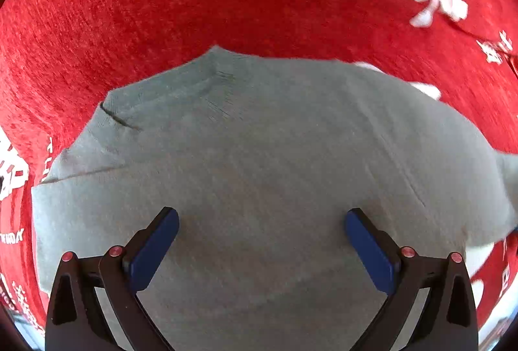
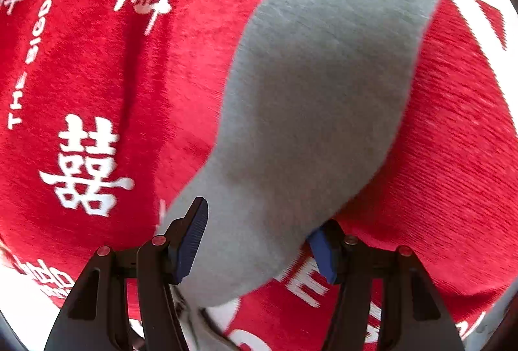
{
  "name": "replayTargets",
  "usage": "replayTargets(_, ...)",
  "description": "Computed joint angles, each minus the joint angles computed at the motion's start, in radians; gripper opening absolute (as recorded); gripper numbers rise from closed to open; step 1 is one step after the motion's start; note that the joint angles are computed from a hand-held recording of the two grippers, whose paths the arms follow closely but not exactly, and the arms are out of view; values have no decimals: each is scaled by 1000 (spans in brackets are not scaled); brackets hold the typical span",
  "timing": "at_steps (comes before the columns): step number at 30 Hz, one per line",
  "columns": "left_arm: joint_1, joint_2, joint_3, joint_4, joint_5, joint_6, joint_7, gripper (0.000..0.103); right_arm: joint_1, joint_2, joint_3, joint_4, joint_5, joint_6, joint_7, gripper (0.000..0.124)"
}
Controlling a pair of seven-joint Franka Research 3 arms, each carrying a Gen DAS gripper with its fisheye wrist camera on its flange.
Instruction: Fold small clothes
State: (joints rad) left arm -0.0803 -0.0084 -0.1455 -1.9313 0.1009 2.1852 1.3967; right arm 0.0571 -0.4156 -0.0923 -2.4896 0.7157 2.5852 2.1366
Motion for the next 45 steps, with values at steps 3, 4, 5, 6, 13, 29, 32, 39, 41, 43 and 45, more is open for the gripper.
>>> replayTargets(3, -3, -29, -1, -24, -14, -7, -4, 103, 29, 10, -22, 3, 80, 50, -52, 64)
replayTargets(4, -1, -13, 3, -1, -44, -34, 2, 103, 31, 14, -23, 6, 92, 57, -57, 64)
replayTargets(5, 1, -5, 5, 13, -64, -55, 0, 103, 33, 20, -25, 10, 104, 62, -57, 64)
replayTargets(6, 6, 0, 9, 20, -78, -70, -2, 103, 33, 25, -26, 13, 116, 62, -53, 64)
replayTargets(13, 8, -65, 11, -27, -81, -35, 43, 103, 23, 27, -20, 25, 149, 58, -12, 6)
replayTargets(29, 116, -143, 99, -55, -99, -44, 82, 103, 174, 389, 115, 644, -5, -126, -394, 6)
replayTargets(32, 141, -152, 115, -67, -103, -40, 85, 103, 215, 503, 167, 804, -111, -204, -438, 6)
replayTargets(39, 194, -183, 146, -111, -99, -33, 68, 103, 332, 750, 236, 1068, -275, -458, -394, 10)
replayTargets(41, 206, -186, 155, -121, -102, -28, 66, 103, 358, 798, 225, 1112, -324, -533, -326, 16)
replayTargets(43, 217, -186, 162, -126, -108, -30, 71, 103, 355, 789, 225, 1077, -304, -537, -278, 41)
replayTargets(45, 226, -190, 172, -131, -123, -31, 87, 103, 333, 719, 229, 959, -214, -450, -266, 61)
